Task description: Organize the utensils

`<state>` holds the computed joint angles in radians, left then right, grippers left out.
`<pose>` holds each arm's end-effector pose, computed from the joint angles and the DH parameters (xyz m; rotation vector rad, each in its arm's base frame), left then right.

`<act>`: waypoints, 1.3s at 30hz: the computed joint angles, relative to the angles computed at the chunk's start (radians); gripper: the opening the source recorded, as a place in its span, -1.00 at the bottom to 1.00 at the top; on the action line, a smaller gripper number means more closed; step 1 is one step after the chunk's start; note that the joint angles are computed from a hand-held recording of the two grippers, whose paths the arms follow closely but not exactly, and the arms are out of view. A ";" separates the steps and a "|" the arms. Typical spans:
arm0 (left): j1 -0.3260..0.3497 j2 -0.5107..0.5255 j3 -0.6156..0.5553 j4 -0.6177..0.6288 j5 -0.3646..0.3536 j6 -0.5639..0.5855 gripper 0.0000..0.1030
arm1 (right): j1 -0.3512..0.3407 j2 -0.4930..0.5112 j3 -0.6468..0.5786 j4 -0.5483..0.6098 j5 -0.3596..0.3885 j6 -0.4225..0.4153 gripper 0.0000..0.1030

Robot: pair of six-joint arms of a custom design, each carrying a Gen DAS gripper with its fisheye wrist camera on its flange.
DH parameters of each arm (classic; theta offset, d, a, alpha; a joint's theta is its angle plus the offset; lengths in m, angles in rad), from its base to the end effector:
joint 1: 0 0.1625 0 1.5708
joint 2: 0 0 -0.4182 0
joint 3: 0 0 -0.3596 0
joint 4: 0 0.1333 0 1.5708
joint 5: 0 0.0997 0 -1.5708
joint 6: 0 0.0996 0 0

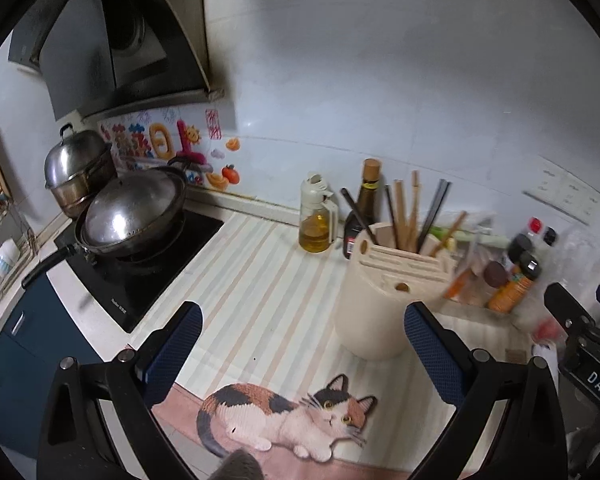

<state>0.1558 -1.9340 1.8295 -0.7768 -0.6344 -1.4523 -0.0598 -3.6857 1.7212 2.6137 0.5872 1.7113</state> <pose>-0.2123 -0.2495 0.4820 0.3533 2.1754 -0.9798 0.4982 -0.2464 0.1653 0.3328 -2.0649 1.1224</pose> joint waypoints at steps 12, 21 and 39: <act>-0.529 -0.078 -0.169 0.524 -0.308 -0.394 1.00 | 0.264 0.081 -0.257 -0.142 0.177 0.357 1.00; -0.811 -0.044 -0.286 0.694 -0.493 -0.560 1.00 | 0.386 0.143 -0.450 -0.069 0.278 0.431 1.00; -0.913 0.007 -0.312 0.707 -0.541 -0.627 1.00 | 0.443 0.216 -0.568 -0.066 0.285 0.440 1.00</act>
<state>-0.7575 -1.9267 1.5175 -0.0694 -1.1757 -2.0798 0.3835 -3.4697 1.1528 2.5477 0.8721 2.1513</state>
